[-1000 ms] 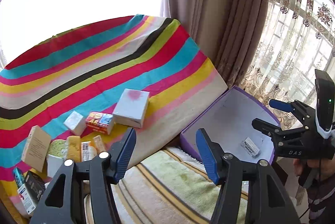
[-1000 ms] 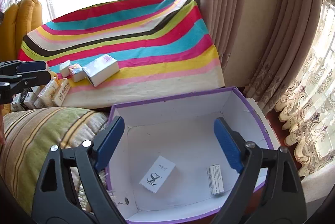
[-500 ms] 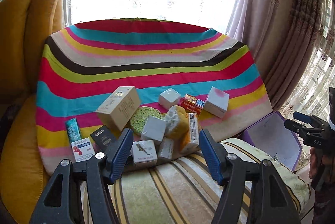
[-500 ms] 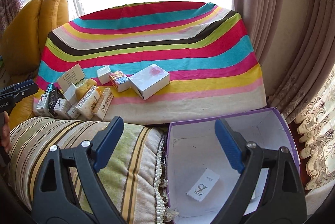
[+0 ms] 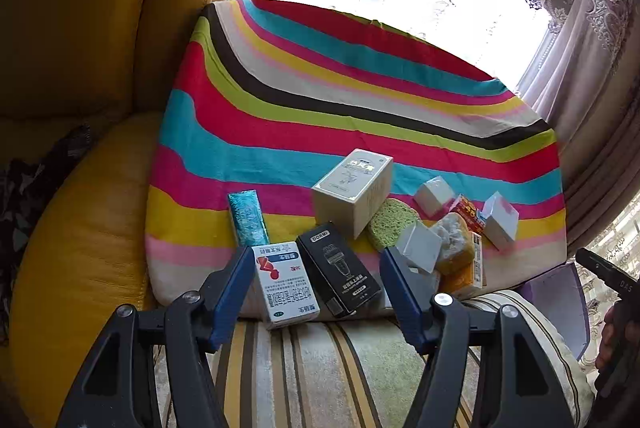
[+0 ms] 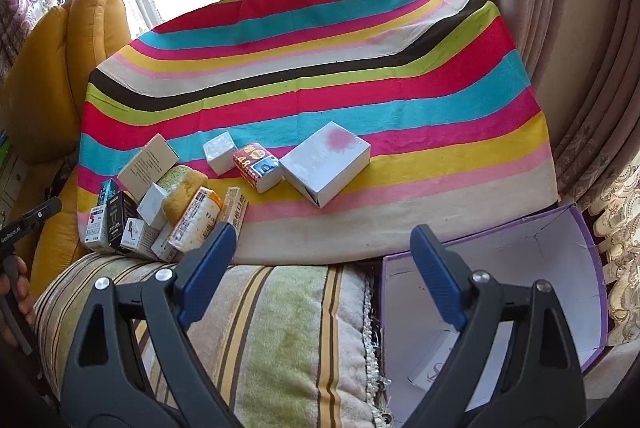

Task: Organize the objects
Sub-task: 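Move both open tools back to the pile of boxes on the sofa, then grasp the teal packet with left tool while right grasps the pink-stained white box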

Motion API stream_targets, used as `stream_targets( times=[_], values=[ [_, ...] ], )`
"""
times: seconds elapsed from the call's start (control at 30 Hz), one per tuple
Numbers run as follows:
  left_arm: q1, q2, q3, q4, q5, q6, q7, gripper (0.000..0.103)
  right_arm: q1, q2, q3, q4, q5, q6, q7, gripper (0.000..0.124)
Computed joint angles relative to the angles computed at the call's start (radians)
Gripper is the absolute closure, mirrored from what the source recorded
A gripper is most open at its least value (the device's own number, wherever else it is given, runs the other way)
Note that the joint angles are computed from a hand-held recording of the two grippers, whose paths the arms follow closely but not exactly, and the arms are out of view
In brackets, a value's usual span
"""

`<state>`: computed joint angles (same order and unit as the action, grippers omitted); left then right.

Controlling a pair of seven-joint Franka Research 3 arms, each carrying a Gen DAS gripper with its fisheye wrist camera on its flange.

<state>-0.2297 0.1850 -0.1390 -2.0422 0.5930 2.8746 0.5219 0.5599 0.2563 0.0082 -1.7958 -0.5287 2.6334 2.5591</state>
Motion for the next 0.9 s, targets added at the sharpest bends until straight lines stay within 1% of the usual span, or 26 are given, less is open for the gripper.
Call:
stream_targets(
  times=[0.17,0.33,0.5,0.7,0.83,0.9],
  values=[
    [0.025,0.049,-0.007,0.067,-0.072,-0.085,0.066,0.037,0.001,0.086,-0.002,0.120,0.052,-0.036,-0.051,0.033],
    [0.045,0.124,-0.016,0.169,-0.162,-0.179,0.158,0.038,-0.003,0.182,-0.013,0.244,0.164,-0.079,-0.088,0.033],
    [0.039,0.207,-0.005,0.278,-0.203,-0.278,0.200,0.042,0.007,0.284,-0.045,0.382,0.240,-0.165,-0.073,0.033],
    [0.027,0.261,0.020,0.330,-0.197,-0.316,0.185,0.043,-0.004,0.403,-0.061,0.542,0.314,-0.266,-0.074,0.033],
    [0.028,0.281,0.026,0.342,-0.193,-0.332,0.179,0.043,-0.008,0.480,-0.071,0.653,0.346,-0.330,-0.064,0.033],
    [0.033,0.288,0.024,0.342,-0.201,-0.329,0.180,0.043,-0.009,0.527,-0.075,0.725,0.362,-0.379,-0.054,0.033]
  ],
)
